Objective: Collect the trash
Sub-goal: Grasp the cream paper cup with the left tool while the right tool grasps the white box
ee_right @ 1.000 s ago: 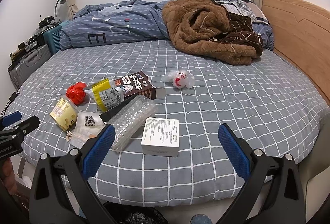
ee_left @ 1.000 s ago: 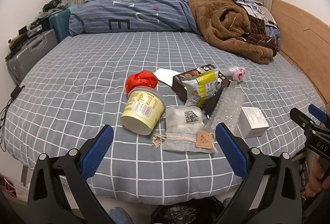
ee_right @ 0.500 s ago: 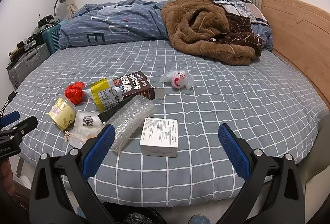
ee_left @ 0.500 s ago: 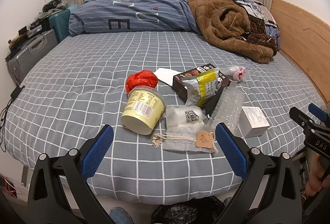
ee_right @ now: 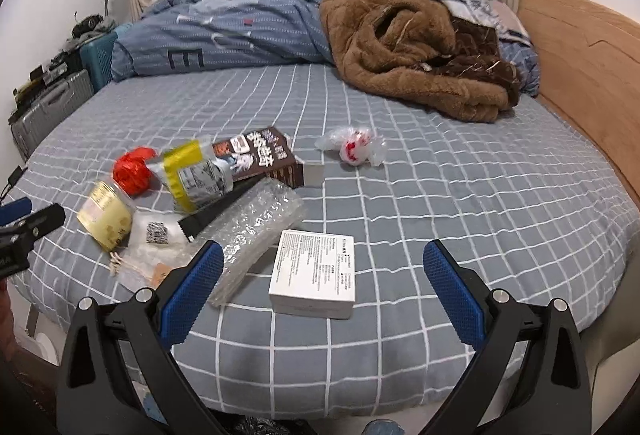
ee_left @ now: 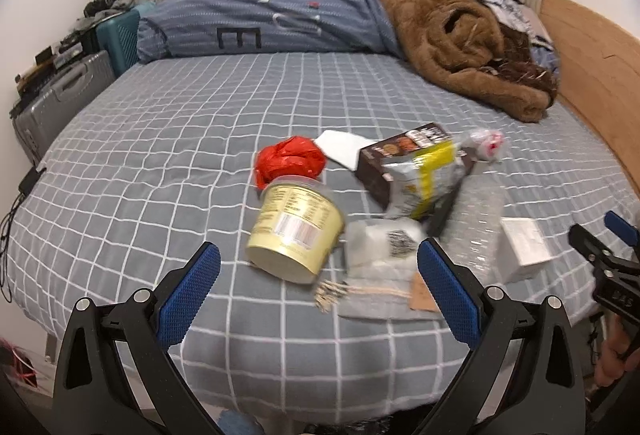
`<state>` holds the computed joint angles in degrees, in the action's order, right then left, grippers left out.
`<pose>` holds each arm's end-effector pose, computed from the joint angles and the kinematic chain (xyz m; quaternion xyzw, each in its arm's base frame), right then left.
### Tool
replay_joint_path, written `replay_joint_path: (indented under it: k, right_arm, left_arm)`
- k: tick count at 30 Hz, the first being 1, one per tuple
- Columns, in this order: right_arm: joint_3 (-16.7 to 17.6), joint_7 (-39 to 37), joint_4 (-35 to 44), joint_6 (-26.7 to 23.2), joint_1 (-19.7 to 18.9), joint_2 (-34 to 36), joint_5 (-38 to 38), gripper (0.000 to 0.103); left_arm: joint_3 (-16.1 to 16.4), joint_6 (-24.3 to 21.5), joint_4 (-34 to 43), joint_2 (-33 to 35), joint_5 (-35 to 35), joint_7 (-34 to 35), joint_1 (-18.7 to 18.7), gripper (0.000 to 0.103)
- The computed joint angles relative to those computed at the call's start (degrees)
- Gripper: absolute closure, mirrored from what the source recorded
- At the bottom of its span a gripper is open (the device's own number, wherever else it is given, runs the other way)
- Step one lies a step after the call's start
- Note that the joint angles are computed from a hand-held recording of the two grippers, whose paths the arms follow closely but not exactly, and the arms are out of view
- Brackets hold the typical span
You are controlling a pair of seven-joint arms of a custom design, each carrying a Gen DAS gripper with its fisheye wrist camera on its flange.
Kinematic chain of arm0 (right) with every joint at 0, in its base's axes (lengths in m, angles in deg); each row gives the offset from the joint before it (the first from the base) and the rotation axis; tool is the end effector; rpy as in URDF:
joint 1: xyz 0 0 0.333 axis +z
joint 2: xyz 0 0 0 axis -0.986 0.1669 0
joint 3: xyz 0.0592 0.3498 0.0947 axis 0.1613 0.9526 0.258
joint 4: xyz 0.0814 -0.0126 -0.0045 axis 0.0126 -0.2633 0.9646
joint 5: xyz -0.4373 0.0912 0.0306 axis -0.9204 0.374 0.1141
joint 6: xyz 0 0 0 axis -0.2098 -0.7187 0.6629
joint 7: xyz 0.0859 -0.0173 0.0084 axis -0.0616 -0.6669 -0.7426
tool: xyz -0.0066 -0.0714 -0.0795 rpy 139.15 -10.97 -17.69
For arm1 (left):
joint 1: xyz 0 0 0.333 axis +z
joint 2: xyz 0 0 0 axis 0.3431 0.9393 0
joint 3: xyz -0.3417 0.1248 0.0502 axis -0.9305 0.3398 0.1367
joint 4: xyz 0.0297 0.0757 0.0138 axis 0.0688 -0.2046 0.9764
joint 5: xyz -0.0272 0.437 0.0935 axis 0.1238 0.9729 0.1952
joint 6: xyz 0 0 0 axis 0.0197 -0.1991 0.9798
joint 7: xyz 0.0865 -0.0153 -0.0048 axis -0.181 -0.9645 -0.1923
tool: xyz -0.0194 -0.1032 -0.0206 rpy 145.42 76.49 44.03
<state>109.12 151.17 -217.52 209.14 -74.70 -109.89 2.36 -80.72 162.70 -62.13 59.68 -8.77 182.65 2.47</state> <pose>0.3838 0.2231 0.5669 -0.5010 0.7713 -0.3275 0.2164 0.4833 -0.1483 0.5704 -0.5150 0.7700 -0.3174 0.2028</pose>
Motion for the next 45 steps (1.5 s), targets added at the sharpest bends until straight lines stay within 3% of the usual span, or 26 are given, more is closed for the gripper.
replay_joint_path:
  k: [5,20,23,26,32,45]
  right_arm:
    - [-1.2,0.5,-0.5,1.3,-0.3,3.0,0.7,0.007]
    - [-4.8,3.3,-1.7,6.0,0.8,10.8,-0.5,0.008]
    - [-5.3,4.1,-2.2,7.8,0.8,11.4,-1.0,0.013]
    - [-6.1,4.1,-2.7,10.3,1.0,11.8,-1.0,0.034]
    - [-5.5,5.3,-2.8,10.3,0.4,11.5,-1.5,0.037]
    - [-4.2,4.4,-1.6,5.6,0.7,7.3,-1.2,0.037]
  left_arm:
    - [0.8,-1.5,3.1,5.4,-2.8,1.7,0.1,0.007]
    - [-4.0,-0.7,6.6,13.6,-5.5,4.0,5.8,0.009]
    - [-3.8,-0.9,7.6,15.1,-8.9,7.1,5.6,0.016]
    - [-4.0,-3.0,8.8,16.1,-12.2,9.8,6.1,0.025]
    - [-5.3,-2.4,8.2,15.3,-12.9,11.0,6.9,0.028]
    - [-3.8,-3.0,7.1,11.2,-13.9,9.5,5.7,0.031]
